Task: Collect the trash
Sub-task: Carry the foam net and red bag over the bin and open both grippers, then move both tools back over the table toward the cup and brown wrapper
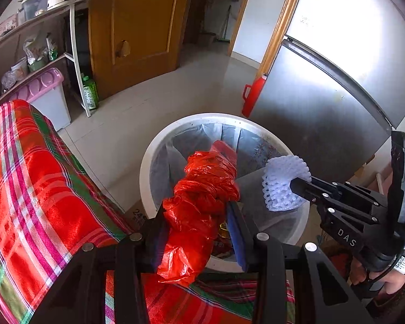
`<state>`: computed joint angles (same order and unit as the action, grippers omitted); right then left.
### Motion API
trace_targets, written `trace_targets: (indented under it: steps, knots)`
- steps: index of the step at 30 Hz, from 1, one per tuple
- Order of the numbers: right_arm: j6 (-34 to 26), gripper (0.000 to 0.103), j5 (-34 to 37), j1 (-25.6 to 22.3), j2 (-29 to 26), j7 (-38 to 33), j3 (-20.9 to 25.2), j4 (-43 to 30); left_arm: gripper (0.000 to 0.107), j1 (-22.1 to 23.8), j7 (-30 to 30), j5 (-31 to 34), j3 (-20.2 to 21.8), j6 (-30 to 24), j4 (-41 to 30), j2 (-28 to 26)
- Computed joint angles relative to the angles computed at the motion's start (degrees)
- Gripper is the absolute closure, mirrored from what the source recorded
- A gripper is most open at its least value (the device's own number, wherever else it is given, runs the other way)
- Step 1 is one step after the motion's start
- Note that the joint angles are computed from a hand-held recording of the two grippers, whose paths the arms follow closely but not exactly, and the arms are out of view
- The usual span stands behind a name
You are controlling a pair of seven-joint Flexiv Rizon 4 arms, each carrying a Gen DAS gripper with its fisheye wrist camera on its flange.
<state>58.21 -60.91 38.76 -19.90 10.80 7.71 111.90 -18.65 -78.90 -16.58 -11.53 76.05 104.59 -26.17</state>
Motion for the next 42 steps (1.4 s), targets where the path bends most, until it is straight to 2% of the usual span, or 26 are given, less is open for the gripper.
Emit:
trace_targets:
  steps: [3,4,5,6,7,18,25,30,34,39,42]
  knots:
    - [1.43,0.076,-0.56,-0.48,0.13,0.91,-0.22,0.62,0.063,-0.05,-0.11,0.05,0.11,-0.77,-0.43,-0.28]
    - [1.88,0.069,-0.82,-0.55,0.11,1.22,-0.30,0.70,0.063,-0.15,-0.28,0.13,0.23,-0.53,-0.27,-0.24]
    - [2.18,0.062,-1.16,-0.54,0.02,1.43,-0.38,0.65,0.060,-0.08,-0.33,0.05,0.15,-0.34,-0.04,-0.12]
    - [2.26,0.060,-1.26,-0.54,-0.02,1.30,-0.37,0.61,0.053,0.23,-0.05,-0.27,-0.24,-0.11,0.21,-0.06]
    - [1.86,0.058,-1.14,-0.42,-0.02,1.12,-0.29,0.55,0.050,0.27,-0.05,-0.44,-0.40,0.19,0.37,-0.05]
    - [-0.11,0.058,-2.31,0.21,1.15,3.39,0.20,0.66,0.050,1.93,1.67,-2.85,-2.15,2.64,3.32,2.18]
    - [-1.84,0.058,-3.03,0.77,1.71,4.03,1.05,0.06,0.050,2.07,1.20,-3.45,-1.53,4.72,6.13,4.47]
    - [-3.23,0.058,-4.96,1.55,2.58,5.11,1.49,-0.50,0.050,4.83,3.60,-6.67,-4.32,7.77,10.07,7.29]
    - [-4.12,0.058,-6.02,2.27,2.33,5.02,1.96,-1.99,0.050,5.00,3.76,-7.37,-3.65,9.78,12.69,9.66]
    - [-4.60,0.058,-6.35,3.74,0.66,3.20,1.98,-5.05,0.050,8.14,7.33,-12.13,-6.66,12.96,17.11,13.18]
    - [-4.64,0.058,-6.43,4.79,-0.40,2.56,1.68,-6.81,0.050,8.12,8.07,-13.85,-5.76,13.66,18.90,14.97]
